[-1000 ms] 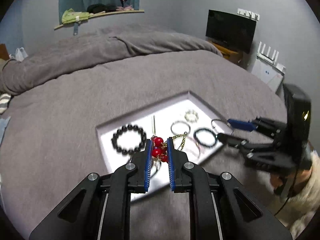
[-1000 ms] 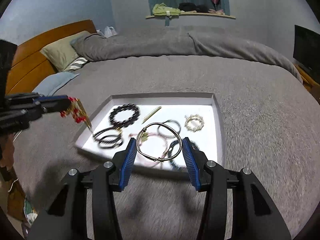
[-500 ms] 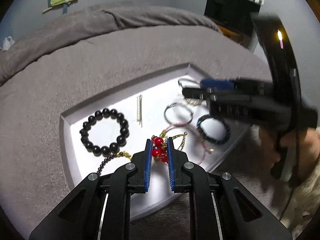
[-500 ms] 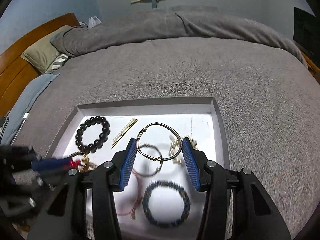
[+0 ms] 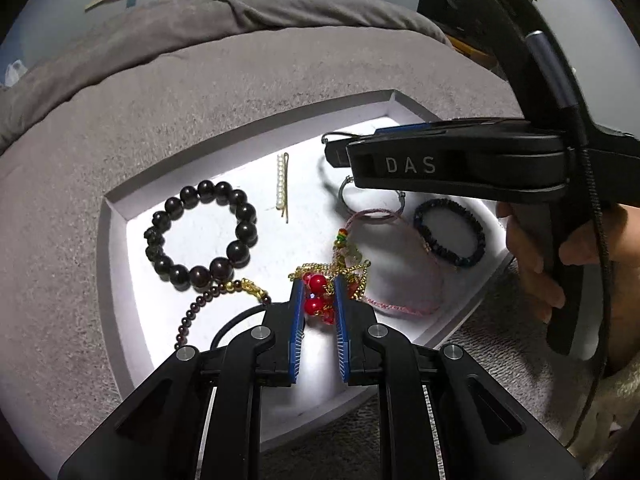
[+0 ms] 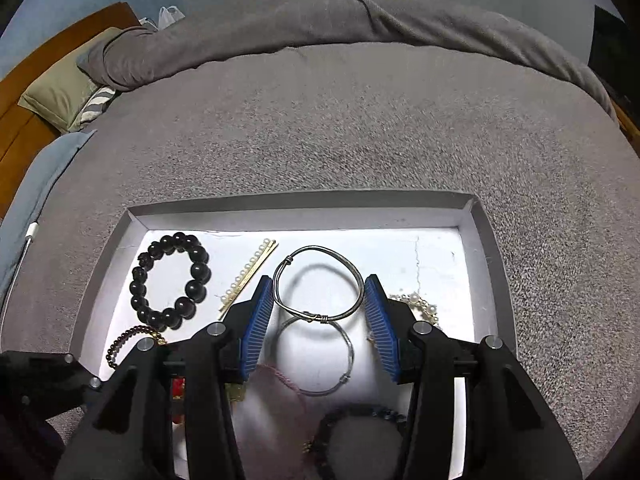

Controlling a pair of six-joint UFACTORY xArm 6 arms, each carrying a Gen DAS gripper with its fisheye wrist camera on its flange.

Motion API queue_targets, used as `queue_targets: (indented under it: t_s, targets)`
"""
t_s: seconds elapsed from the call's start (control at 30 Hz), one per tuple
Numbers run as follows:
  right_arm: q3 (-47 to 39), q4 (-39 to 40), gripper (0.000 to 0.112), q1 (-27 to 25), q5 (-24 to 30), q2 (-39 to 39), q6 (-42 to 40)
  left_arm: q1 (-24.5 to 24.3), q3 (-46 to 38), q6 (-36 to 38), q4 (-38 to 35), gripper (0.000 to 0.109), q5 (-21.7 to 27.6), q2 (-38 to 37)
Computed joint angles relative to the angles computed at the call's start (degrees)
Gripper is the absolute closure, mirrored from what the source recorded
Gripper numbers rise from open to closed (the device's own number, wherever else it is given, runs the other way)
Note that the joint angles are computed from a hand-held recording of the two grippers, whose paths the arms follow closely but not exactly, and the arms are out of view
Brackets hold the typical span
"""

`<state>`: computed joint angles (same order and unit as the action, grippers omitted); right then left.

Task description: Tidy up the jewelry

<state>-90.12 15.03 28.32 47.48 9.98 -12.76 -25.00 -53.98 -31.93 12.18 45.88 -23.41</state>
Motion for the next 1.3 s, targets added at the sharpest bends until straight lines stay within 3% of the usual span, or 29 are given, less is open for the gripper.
queue_targets:
  t_s: [0.3,0.47,0.53,0.7,0.77,0.83,0.93,1.13,1.3]
  targets:
    - [-7.6,-5.3,0.065,0.0,5.6,5.7,6.0,0.3,0.4,-0.3,-1.0,0.092,0.4,-0.6]
    - [-6.0,-4.1,0.064,-0.1,3.9,4.8,4.4,0.6,0.5,0.3,-1.5,0.09,-0.3,-0.5]
    - [-4.5,-2.4,0.061,-0.5,2.6,3.3,3.5,0.7,0.9,-0.3,-1.0,0.081,-0.9,-0.9]
    - [0.2,0.9,0.055,-2.1,-0.3,-2.0,1.6,0.3,1.4,-2.4,0.5,0.074,-0.1,-3.3]
    - [3.5,3.4,0.052,-3.3,-1.3,-5.6,-0.1,0.1,1.8,-4.1,1.9,0.063,0.1,-5.0]
    - [6.4,4.8,0.05,-4.0,-1.9,-8.5,-1.1,-0.6,2.5,-6.8,4.1,0.044,0.5,-7.3]
    - [12.3,6.5,0.043,-5.3,-3.3,-14.3,-3.2,-1.6,2.9,-10.4,7.1,0.036,2.0,-10.0]
    - [22.3,9.5,0.029,-7.3,-4.4,-24.7,-6.9,-6.0,3.0,-19.9,14.0,0.021,8.5,-15.0]
    - [28.9,8.5,0.018,-7.6,-6.2,-31.4,-8.3,-12.4,2.3,-27.9,22.3,0.015,17.3,-17.3]
